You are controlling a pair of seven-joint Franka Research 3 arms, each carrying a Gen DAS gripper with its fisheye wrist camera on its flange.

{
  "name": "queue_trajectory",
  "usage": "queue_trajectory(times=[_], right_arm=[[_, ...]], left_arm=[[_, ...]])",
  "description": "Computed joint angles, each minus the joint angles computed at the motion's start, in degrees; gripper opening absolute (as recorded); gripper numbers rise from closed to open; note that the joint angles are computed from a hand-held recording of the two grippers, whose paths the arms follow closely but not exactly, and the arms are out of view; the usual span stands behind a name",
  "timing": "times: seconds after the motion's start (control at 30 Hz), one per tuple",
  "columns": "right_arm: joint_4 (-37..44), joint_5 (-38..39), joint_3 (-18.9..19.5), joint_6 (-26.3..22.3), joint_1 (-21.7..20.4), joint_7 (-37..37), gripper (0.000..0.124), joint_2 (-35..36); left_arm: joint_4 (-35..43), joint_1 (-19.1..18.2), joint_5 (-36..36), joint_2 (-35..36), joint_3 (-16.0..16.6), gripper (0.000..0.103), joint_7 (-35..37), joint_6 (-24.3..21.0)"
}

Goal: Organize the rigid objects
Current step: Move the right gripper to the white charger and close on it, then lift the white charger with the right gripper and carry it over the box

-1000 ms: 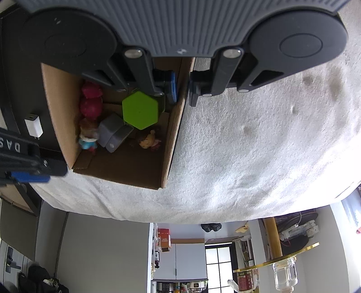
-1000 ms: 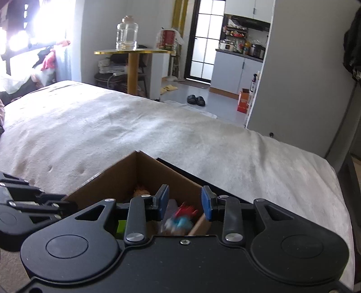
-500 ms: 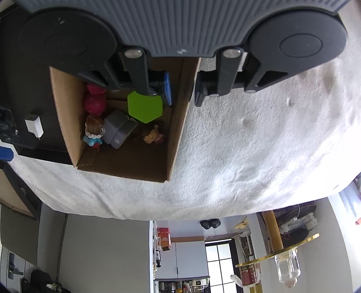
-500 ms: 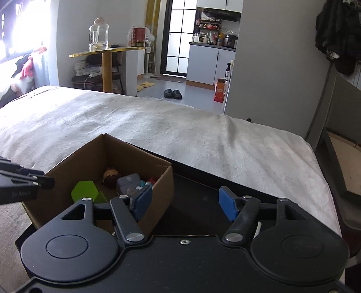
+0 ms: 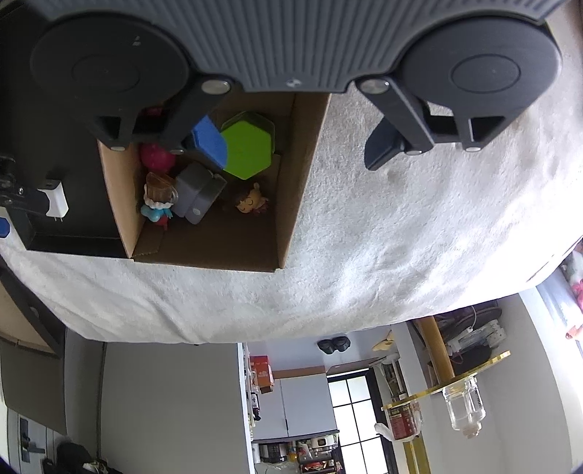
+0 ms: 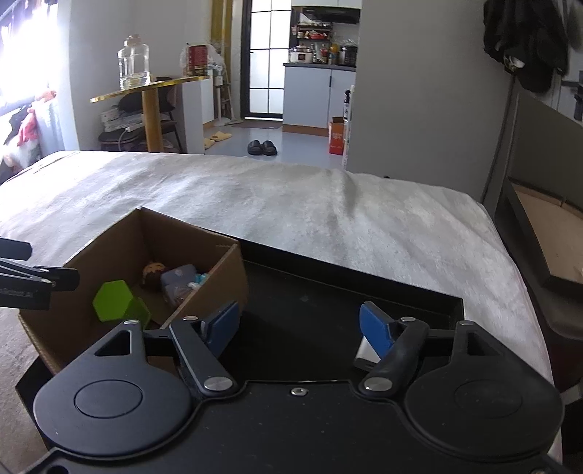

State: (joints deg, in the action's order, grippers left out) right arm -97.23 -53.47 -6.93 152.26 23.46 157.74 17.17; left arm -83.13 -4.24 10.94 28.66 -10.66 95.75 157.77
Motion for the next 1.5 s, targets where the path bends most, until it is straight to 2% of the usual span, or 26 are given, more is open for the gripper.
queue_trajectory(times=[0.33,0.5,0.8,1.23,1.33,1.4,1.5], right_arm=[[-1.66,1.14,-0.57,0.26,-1.23,1.27,0.075,0.43],[-1.95,2.39,-1.13,0.42,-1.71,1.26,0.08,1.35],[0.16,6.17,-2.45,-2.17,-1.9,0.34,0.092,4.44],[3.88,13.79,-4.14,-5.33,-1.7,-3.77,0.093,9.89],[2.29,13.45,-4.93,-1.42,-1.68,-3.01,0.08,9.5],[1.92,12.64,-5.43,-0.56,-1.18,-4.27,0.039,9.07],[1.46,15.68,-3.9,-0.48,-2.26,-8.25,0.036,8.18]], left_arm=[[2.0,-3.07,4.69,1.25,2.36,0.083,-3.81,-1.51],[2.72,-4.4,7.28,1.8,3.44,0.083,-5.79,-2.14],[5.74,-8.13,15.33,3.92,7.01,0.083,-11.96,-3.6],[6.55,-8.85,18.72,4.49,6.7,0.084,-12.86,-4.72],[6.13,-8.65,18.68,4.23,6.45,0.084,-12.64,-4.48],[5.96,-8.56,18.59,4.1,6.45,0.084,-12.8,-4.3],[5.55,-8.27,18.24,3.82,6.25,0.084,-12.91,-3.97]])
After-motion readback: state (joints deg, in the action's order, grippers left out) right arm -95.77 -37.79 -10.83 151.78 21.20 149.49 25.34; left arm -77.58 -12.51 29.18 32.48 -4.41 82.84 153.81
